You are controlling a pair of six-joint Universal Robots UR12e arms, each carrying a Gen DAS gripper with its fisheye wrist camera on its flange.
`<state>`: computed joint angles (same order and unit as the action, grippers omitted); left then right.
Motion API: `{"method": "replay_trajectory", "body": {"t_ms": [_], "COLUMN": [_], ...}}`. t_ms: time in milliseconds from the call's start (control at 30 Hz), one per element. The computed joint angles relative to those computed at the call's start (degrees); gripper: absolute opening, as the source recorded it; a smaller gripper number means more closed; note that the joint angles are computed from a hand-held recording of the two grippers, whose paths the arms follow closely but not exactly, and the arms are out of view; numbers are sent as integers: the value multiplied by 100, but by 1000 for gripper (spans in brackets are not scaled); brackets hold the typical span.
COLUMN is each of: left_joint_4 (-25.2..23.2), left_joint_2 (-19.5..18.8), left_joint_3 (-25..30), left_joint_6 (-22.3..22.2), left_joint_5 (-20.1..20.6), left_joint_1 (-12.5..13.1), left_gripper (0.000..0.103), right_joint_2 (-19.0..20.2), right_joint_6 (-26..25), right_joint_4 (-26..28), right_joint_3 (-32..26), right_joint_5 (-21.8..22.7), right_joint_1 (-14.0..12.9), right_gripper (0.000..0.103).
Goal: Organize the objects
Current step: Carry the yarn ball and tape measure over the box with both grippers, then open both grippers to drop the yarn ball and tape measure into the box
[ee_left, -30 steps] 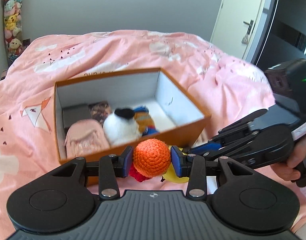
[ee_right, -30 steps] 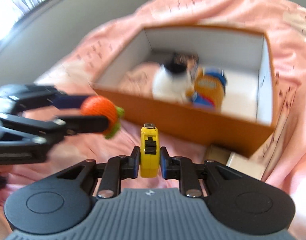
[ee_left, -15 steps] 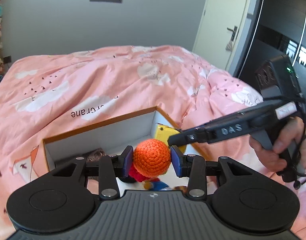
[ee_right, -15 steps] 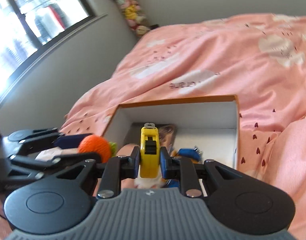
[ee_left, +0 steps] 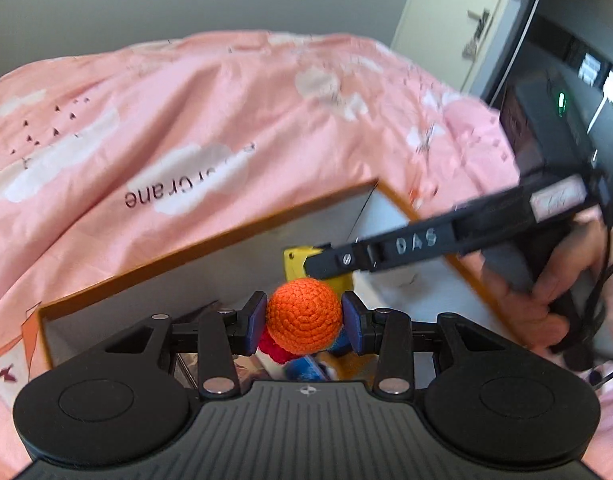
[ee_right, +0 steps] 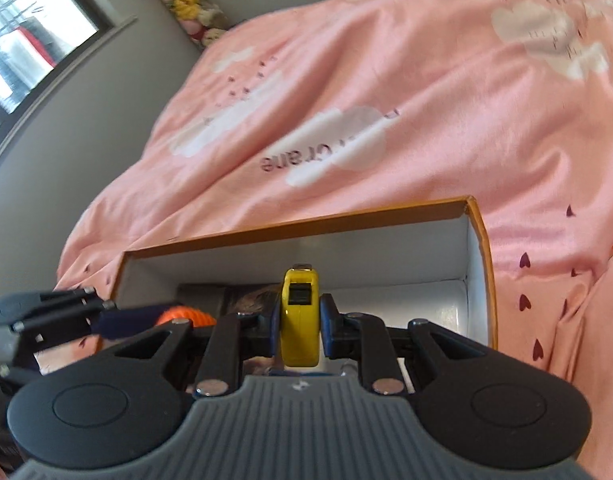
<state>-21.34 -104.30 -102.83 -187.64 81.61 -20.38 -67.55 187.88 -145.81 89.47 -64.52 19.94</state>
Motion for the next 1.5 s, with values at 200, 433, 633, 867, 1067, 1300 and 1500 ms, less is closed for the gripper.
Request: {"method": "replay_trajectory", "body": {"t_ms": [200,433,633,867,1067,1300,1500], "left_joint_4": [-423,-792,-868,-829,-759,-615,-190], "left_joint_2": [-285,-416,-410,-323,-233,-171,-132], "left_joint_3": [228,360,365,254,152,58,-98], "left_joint_6": [427,859,973,912,855,705,514], "left_joint_5": [-9,279,441,568,576,707,995], "left_joint_1": [8,-72,-121,-141,-136,-147,-196], "left_gripper": [46,47,54,60,52,47,48], "right_joint_2": [167,275,355,357,333,367,361], "right_joint_6": [30,-53,-509,-1175,-1683,-2193,-3169], "right_joint_4": [315,579,928,871,837,1164,1262], "right_joint_3": [-171,-310,-466,-504,-509,-648,-664], "right_joint_5": [-168,-190,-490,-1100,-1478,-1942,-2479], "right_joint_1": [20,56,146,258,328,433,519], "right_gripper": [21,21,21,26,33,25,8]}}
